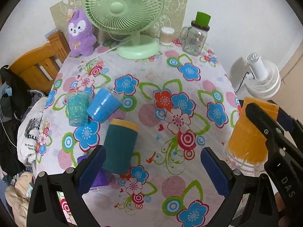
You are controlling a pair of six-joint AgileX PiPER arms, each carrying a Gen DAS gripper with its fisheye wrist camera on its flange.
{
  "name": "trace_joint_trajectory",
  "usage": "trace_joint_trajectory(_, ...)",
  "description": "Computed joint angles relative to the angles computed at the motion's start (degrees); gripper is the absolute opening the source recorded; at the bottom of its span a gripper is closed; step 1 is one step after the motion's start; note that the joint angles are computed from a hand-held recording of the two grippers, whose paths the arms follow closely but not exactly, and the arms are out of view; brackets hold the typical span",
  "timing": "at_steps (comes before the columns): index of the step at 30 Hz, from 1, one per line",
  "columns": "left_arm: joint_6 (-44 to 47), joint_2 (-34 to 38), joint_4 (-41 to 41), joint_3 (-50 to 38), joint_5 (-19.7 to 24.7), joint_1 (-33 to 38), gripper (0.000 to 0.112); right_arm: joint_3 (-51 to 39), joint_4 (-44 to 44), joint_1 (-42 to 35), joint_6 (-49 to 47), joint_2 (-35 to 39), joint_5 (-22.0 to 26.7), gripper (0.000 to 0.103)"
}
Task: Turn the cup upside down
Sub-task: 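Lift the orange cup with the right tool, turning its rim downward, then lower the orange cup rim-down onto the tablecloth and open the right tool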
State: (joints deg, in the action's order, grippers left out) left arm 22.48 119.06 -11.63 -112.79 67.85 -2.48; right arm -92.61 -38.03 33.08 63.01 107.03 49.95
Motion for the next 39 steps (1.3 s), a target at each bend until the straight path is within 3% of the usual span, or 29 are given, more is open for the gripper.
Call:
trace_joint_trajectory(8,2.31,2.72,0.77,7.23,-7.65,-2.24,0.101,11.23,-15.59,-0.46,17.38,2.62,-8.71,0.057)
trace_joint_trajectory(13,1.58,3.95,2.66,10.36,-12.65,-3.48,0.101,12.69,-22.38,-2.29,24.4,7.71,-11.02,0.057)
trace_joint_trajectory(24,0.23,7.19,4.88,11.61,-16.12,-5.81,0.101,17.94,-37.57,-4.22,41.14,10.38,-15.75,0.058)
trace_joint_trajectory(30,2.19,7.04,4.52,12.57,-14.58,-6.02,0.101,20.04,-33.41,-3.48,41.93,8.54,-16.93,0.06)
trace_joint_trajectory(31,2.31,6.95,4.58,12.71,-14.48,-6.03,0.101,19.6,-30.66,-3.16,39.87,8.58,-16.33,0.062)
trace_joint_trajectory(33,2.7,6.78,4.66,12.62,-13.46,-5.83,0.101,18.31,-23.68,-3.07,34.48,8.76,-15.66,0.082)
trace_joint_trajectory(39,4.82,4.65,3.19,11.75,-8.27,-3.74,0.101,16.49,-11.99,-1.5,26.12,6.08,-11.3,0.087)
